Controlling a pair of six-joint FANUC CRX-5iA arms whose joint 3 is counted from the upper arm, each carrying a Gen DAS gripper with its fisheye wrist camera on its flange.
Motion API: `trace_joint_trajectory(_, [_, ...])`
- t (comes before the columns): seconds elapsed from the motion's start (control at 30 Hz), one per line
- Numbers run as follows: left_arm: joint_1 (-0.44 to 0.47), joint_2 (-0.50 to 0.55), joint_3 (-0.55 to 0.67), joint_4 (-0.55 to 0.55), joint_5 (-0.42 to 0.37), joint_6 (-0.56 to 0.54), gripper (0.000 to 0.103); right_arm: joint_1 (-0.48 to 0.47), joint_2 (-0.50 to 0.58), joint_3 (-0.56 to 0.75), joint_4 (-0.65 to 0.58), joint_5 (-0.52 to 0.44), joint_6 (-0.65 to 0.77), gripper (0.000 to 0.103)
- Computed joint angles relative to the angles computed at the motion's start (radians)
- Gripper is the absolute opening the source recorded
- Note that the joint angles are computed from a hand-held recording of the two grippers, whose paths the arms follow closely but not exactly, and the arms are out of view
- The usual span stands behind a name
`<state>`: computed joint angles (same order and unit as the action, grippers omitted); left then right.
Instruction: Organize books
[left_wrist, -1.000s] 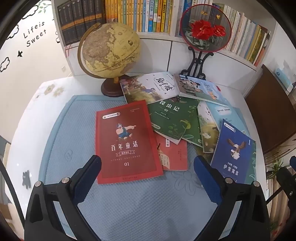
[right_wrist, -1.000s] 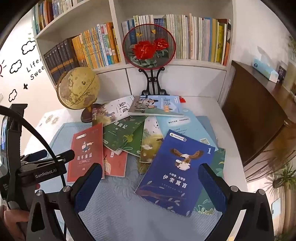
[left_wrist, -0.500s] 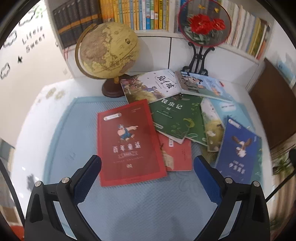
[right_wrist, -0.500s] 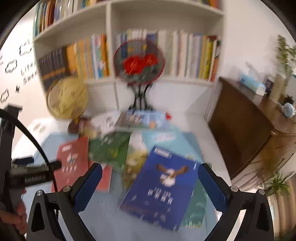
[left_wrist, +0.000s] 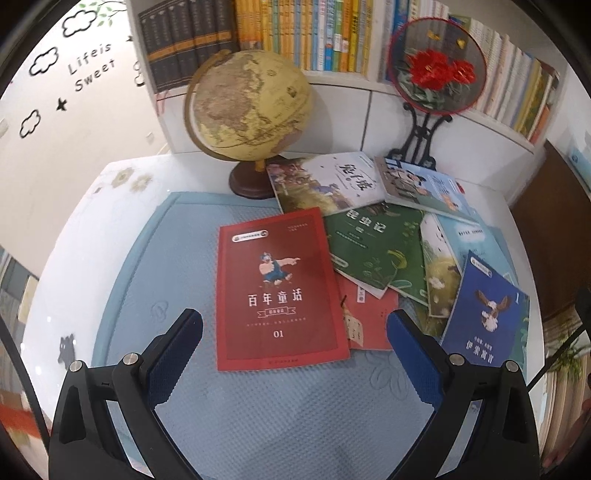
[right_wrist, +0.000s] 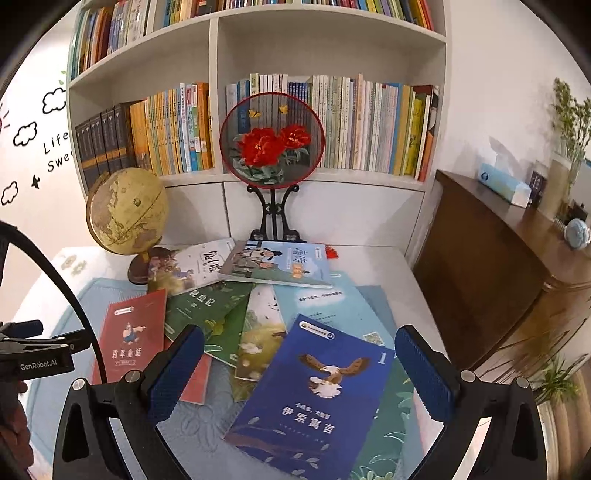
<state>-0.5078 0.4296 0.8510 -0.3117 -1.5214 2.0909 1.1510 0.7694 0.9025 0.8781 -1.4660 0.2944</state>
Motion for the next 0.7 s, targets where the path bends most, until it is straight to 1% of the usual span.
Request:
trace_joint_trajectory(0.1, [-0.016,0.015,0.033,-0.053,-0.041,-0.006,0.099,-0.002,-0.002,0.0,-0.011,0.001,-0.002,0.103])
trace_joint_trajectory(0.2, [-0.002,-0.007,-0.003,-0.025,-0.01,0.004,0.099,-0.002,0.011,0.026,-0.024,-0.009,0.018,0.103])
trace_joint_trajectory(0.23, [-0.001,-0.011,-0.011,-0.023,-0.005,0.01,0.099,-0.002,0.005,0.014,-0.019,-0.003,0.012,0.103])
trace_joint_trajectory(0.33, [0.001,-0.008,-0.012,-0.019,-0.013,0.004,0.099,0.0,-0.011,-0.012,-0.009,0.019,0.0,0.103])
trace_joint_trajectory(0.5, [-0.008,-0.002,-0.006,-0.045,-0.042,-0.001,0.099,0.003,-0.007,0.006,-0.035,0.014,0.034,0.103])
trace_joint_trajectory(0.57, [-0.004,-0.005,-0.013,-0.033,-0.035,0.002,0.099,0.002,-0.009,0.011,-0.059,0.02,0.058,0.103])
trace_joint_trajectory(0.7, [0.002,-0.01,-0.018,-0.017,-0.024,0.011,0.099,0.009,-0.02,0.0,-0.054,0.02,0.06,0.103])
